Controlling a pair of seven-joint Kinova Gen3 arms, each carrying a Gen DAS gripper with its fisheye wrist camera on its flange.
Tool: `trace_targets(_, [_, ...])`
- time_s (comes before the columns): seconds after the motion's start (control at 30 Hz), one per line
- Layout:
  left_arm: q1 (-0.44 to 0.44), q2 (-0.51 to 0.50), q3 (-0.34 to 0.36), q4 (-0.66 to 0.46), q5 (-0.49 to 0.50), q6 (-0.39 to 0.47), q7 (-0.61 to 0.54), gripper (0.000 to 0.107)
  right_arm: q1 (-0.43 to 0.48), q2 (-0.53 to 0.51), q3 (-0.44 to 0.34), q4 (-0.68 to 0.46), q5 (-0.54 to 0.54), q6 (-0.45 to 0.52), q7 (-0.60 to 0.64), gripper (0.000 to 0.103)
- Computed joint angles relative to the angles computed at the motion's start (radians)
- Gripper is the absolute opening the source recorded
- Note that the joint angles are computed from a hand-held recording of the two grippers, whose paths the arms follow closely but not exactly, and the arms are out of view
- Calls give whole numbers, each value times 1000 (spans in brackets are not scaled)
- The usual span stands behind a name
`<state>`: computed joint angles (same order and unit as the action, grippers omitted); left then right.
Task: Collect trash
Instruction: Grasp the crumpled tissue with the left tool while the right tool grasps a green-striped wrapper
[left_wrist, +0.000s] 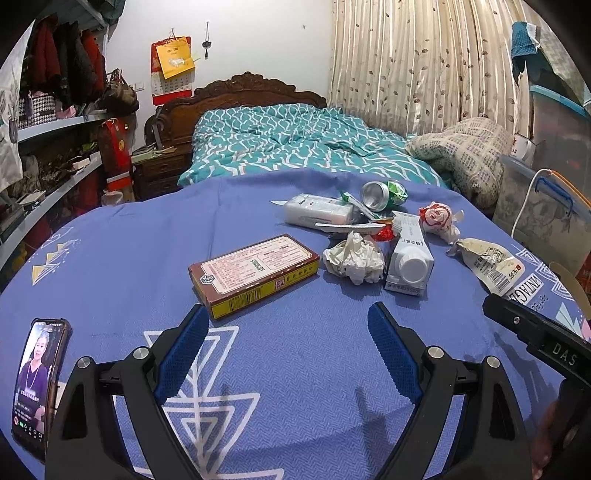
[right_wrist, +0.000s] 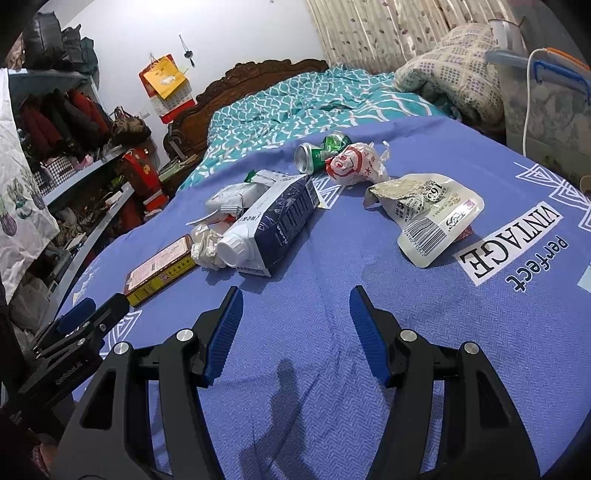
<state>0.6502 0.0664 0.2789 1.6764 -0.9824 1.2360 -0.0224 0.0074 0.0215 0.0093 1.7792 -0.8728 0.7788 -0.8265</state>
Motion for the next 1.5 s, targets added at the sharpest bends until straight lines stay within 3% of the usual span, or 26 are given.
trace_targets(0.27, [-9, 22, -16, -42, 57, 1, -82, 85, 23, 37, 1, -36, -35, 99, 49, 62])
trace_targets(0.43, [-54, 4, -41, -53, 155, -81, -151, 85, 80, 107, 5, -108, -67, 212, 26, 62])
trace_targets(0.67, [-144, 25, -84, -112, 264, -192, -254, 83, 142, 233, -22, -339, -19, 236, -75, 63])
trace_targets(0.8, [-200, 63, -118, -160, 371, -263, -348, 70, 160, 292, -66, -444, 14, 235, -119, 63])
trace_targets(0.97, [-220, 114, -147, -213, 456, -300, -441, 69, 165, 342, -121, -493, 31, 257, -157, 63])
trace_targets(1.17, [-178, 176, -193, -270, 433, -292, -468, 57, 145, 362, -159, -493, 30, 283, -173, 63])
trace_targets(1.23, [-168, 179, -199, -268, 427, -289, -477, 37, 131, 366, -167, -507, 37, 287, -172, 63])
trace_targets(1.4, [-195, 85, -191, -183, 494, -353, -497, 30, 67, 363, -185, -552, 95, 293, -147, 63])
trace_targets(1.5, [-196, 3, -167, -96, 465, -370, -453, 30, 26, 374, -187, -598, 142, 294, -139, 63])
